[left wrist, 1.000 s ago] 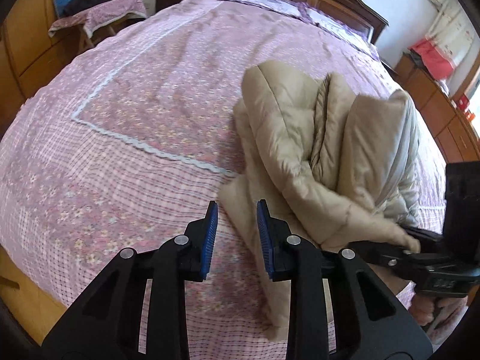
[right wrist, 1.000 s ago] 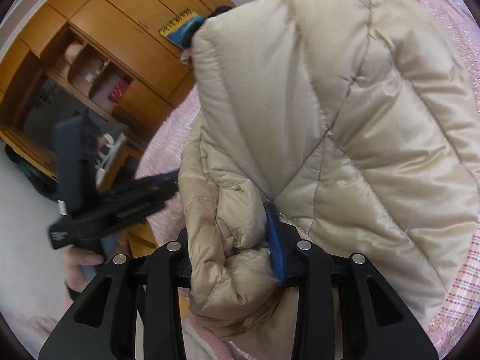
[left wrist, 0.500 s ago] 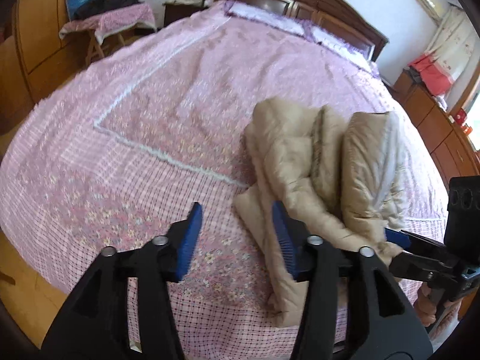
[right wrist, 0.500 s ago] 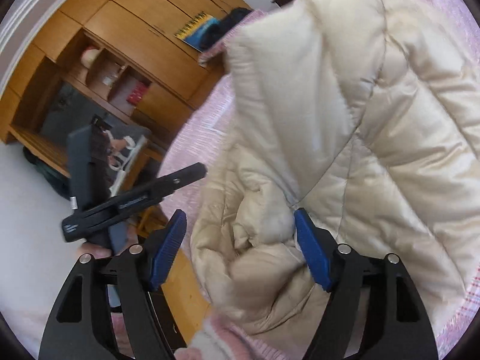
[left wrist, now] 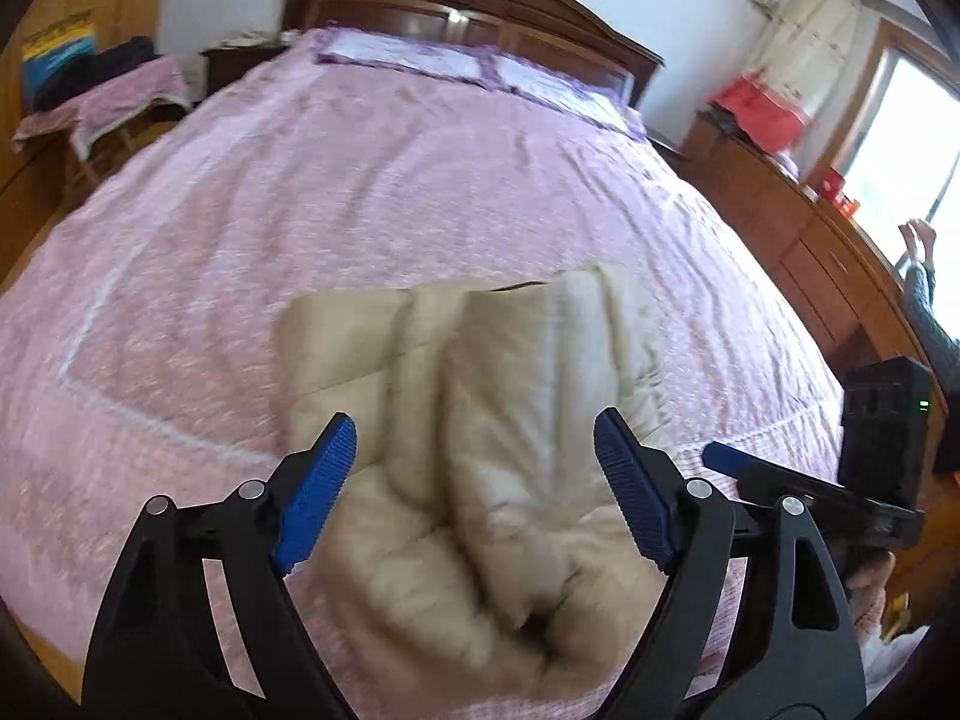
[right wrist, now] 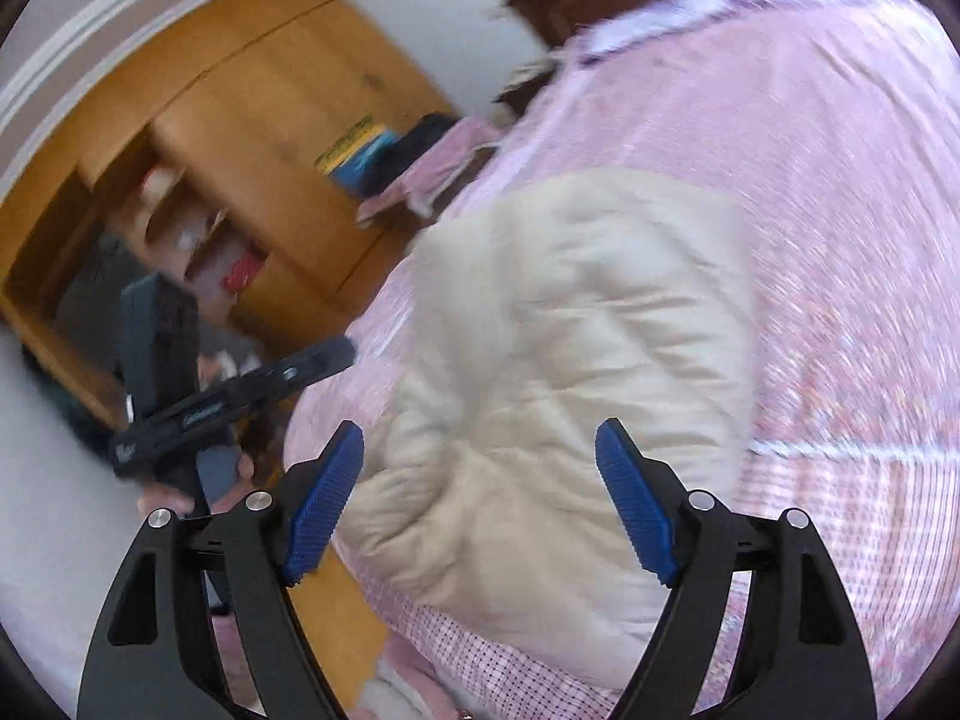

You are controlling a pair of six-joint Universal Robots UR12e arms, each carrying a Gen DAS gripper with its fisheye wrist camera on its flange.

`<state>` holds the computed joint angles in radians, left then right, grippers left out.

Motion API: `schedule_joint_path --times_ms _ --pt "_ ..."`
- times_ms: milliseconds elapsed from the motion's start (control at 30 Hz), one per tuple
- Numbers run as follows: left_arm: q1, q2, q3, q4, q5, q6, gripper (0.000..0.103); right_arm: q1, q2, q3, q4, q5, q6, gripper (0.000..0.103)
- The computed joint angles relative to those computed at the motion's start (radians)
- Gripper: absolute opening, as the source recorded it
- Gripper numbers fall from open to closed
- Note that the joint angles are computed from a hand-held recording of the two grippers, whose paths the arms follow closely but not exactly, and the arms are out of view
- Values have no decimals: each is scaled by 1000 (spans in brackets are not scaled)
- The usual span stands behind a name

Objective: Fold large clothes

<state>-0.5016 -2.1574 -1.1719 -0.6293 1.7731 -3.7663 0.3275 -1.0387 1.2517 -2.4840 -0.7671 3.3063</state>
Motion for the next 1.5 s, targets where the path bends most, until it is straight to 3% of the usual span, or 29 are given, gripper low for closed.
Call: schedule_joint_path --times_ms 200,233,267,333,367,467,667,900,1233,1300,1333,1367,1433,1500 --pt "7 -75 107 -54 -40 11 81 -31 22 19 -44 -71 153 78" --pt "9 -83 114 -50 -48 9 72 -33 30 19 -41 -73 171 78" --pt "15 -87 112 -34 -81 6 42 -35 36 18 -39 -71 183 78" --pt "25 -85 96 6 -147 -12 22 -39 48 20 -31 -64 204 78" --pt "25 -79 83 29 -155 -15 16 -41 51 22 -32 -54 206 78" --pt "12 -43 24 119 -106 -28 14 -37 61 19 -29 -11 203 78" --pt "-2 39 -108 162 22 -104 15 -3 59 -12 -21 -51 108 78" --pt "16 91 -239 174 49 -257 16 59 64 -51 32 -174 -54 78" --pt "19 106 -312 177 80 -328 26 99 70 -62 71 -250 -195 78" --pt "18 108 -323 182 85 -346 30 102 66 -58 78 -253 -212 78" --pt "15 109 -324 172 99 -359 39 104 66 -59 83 -256 -221 78" --pt "8 110 -317 132 134 -381 59 107 70 -64 90 -261 -229 78" --pt "-5 114 -303 38 203 -420 78 113 73 -70 100 -277 -237 78" --pt "-2 120 -311 41 177 -426 78 118 73 -71 105 -295 -239 78"
